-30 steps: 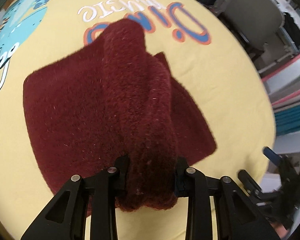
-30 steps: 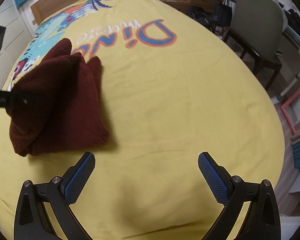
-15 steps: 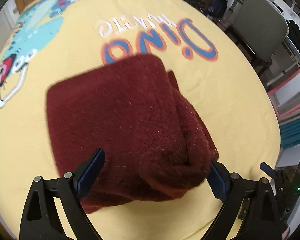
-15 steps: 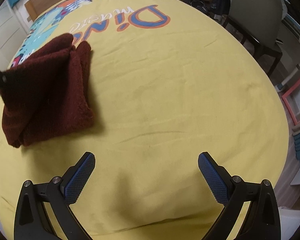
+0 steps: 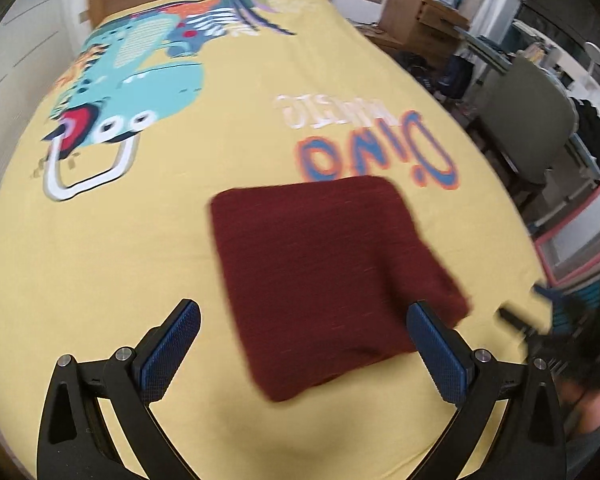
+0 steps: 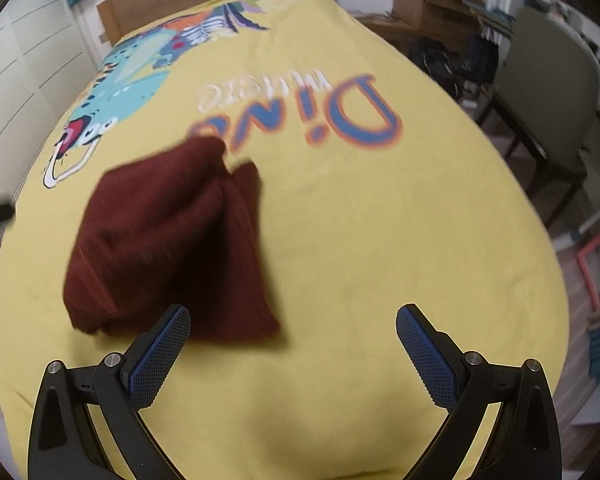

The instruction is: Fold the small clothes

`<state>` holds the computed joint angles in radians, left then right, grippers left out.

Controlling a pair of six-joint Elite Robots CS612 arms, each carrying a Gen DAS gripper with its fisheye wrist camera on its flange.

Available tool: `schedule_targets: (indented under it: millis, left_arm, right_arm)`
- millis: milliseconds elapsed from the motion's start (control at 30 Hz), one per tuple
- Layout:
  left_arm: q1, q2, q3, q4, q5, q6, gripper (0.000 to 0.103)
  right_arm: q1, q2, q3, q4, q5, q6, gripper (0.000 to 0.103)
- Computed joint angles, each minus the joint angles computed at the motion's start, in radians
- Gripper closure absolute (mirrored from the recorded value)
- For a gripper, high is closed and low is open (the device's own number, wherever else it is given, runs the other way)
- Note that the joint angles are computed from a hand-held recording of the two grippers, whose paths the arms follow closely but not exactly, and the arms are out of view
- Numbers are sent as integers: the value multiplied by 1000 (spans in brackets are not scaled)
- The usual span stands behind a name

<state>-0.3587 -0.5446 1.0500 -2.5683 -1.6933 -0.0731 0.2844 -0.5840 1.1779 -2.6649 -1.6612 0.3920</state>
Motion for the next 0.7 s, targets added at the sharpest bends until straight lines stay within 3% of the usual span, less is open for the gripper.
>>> schedule_targets:
  millis: [100,267,367,467,600,633,667,700]
  left_arm:
    - [18,-16,41,-4,3,-10,1]
    - [38,-31,88,-7,-8,-23,1]
    - [48,-32,101,-8,-29,-29,1]
    - [56,-36,112,-7,-31,-27,1]
    - [61,-32,111,11,-33,-18,1]
    - [62,-31,111,15,-33,-21,1]
    - [63,-30,110,17,-35,-23,1]
    - [64,-29,110,21,-38,-25,1]
  right_arm:
    - [4,34,-110,86,28,-21,0]
    - [0,142,-363,284,206,-58,6]
    - [13,220,-528,455,204,-91,7]
    - [18,289,-656,590,247,-105,9]
    - [26,312,-681,659,226,-116,12]
    - [27,313,-676,670,221,-117,25]
    - [26,315,-678,682,215,-109,48]
    - [22,309,-658,677,225,-90,55]
